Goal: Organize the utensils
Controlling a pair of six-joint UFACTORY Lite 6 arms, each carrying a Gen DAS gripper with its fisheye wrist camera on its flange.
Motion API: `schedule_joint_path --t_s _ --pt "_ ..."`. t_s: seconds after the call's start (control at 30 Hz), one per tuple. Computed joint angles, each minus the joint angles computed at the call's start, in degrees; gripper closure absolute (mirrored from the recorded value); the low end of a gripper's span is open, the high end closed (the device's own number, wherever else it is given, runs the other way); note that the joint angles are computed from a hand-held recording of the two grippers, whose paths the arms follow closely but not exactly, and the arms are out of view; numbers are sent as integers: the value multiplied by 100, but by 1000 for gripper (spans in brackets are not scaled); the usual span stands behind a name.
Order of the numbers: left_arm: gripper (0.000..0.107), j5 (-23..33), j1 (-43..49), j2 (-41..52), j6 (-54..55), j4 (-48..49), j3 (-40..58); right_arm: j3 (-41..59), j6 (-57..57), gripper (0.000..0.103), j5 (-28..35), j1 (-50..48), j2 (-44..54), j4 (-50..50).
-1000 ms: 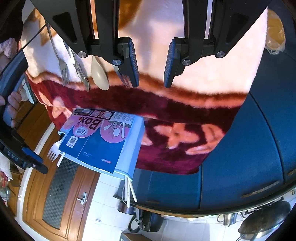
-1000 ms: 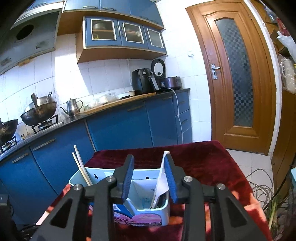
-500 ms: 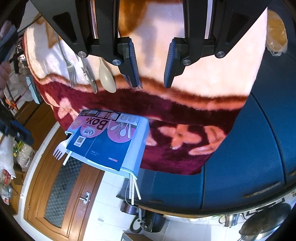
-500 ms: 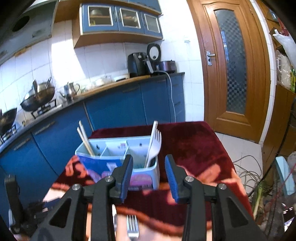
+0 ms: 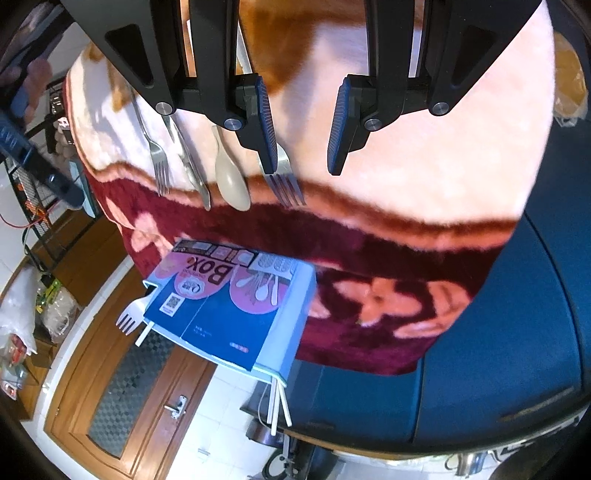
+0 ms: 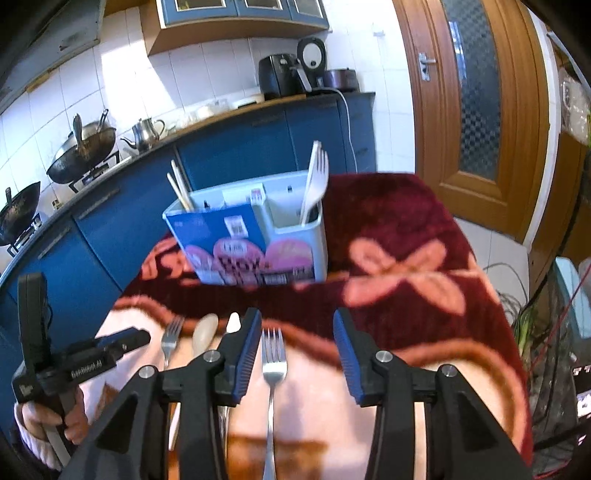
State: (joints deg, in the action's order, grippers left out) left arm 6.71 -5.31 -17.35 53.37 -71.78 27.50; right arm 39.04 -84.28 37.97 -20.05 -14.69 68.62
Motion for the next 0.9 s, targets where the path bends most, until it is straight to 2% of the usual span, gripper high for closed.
schedule_joint_path --t_s 0.37,0.7,0.8,0.9 --pt "79 300 12 687 876 -940 313 -363 -478 57 -36 -379 403 271" --pt "79 894 145 1103 1837 -1836 577 -350 -666 57 -22 -488 698 337" --pt "87 976 143 1218 1961 -1929 665 -354 -690 57 -26 -495 741 342" --pt "94 1297 235 1444 2080 -2018 784 -363 -713 57 -33 -499 776 350"
